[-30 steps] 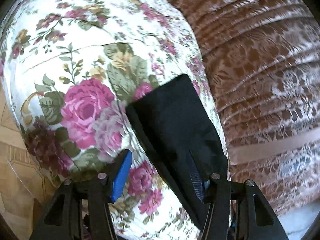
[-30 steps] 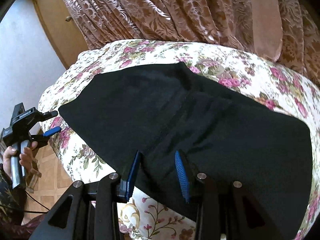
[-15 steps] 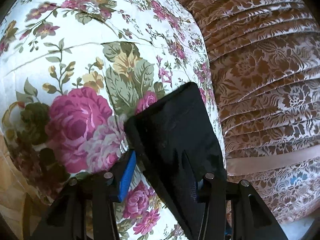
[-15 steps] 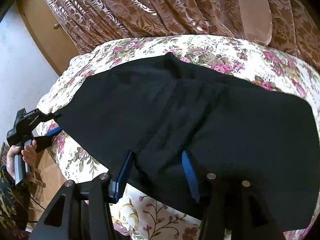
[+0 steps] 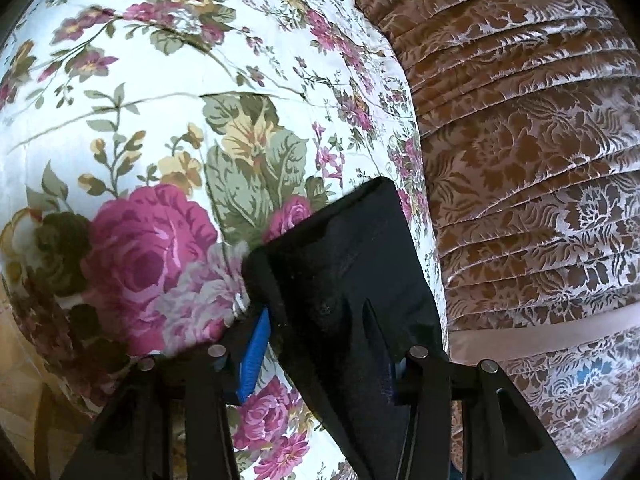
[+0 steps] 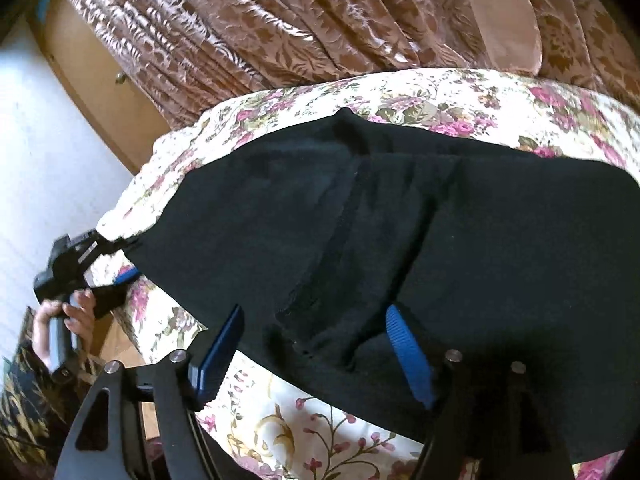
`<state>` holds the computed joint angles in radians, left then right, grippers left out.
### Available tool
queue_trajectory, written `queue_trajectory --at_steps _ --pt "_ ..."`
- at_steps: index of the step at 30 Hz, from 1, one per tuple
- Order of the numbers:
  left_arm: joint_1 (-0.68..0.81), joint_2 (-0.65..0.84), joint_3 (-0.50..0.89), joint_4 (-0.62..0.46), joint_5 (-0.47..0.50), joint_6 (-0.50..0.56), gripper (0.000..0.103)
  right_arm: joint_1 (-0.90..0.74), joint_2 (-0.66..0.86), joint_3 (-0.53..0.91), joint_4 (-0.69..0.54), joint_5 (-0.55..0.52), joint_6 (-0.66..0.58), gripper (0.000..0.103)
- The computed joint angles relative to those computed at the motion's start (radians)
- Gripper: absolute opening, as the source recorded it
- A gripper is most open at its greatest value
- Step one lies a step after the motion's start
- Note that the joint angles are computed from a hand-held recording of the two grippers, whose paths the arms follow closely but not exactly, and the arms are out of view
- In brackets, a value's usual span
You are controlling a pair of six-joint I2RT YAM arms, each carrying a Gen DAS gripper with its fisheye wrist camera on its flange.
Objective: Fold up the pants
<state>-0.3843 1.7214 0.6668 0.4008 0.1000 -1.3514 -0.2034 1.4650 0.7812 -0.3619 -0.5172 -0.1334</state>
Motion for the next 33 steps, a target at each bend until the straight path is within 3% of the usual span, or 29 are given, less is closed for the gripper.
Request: queue_trajectory --at_steps 2,8,12,21,25,33 --pt "-0.003 0.000 0.019 -0.033 -0.004 0.016 0.028 0.011 -0.006 -0.003 0.002 0.020 -0.002 0.075" --pt "-0.024 -0.012 0.067 -0.120 -0.045 0.073 0.014 0.013 -0.019 -0.011 0.012 0.032 0.008 0.074" --pt "-0.085 -0.059 0.130 -0.207 -0.145 0.193 0.013 0.008 -0.050 -0.017 0.014 0.046 0.009 0.062" --pt "-0.263 0.002 0.415 -0.374 -0.259 0.576 0.013 -0.002 -0.143 -0.028 0.025 -0.018 0.026 0.061" --pt "-0.312 0.064 0.496 -0.395 -0.262 0.656 0.013 -0.011 -0.121 -0.008 -0.006 -0.078 0.021 0.061" --pt "-0.389 0.155 0.617 -0.455 -0.284 0.779 0.013 -0.048 0.005 0.113 -0.091 -0.312 0.047 0.061"
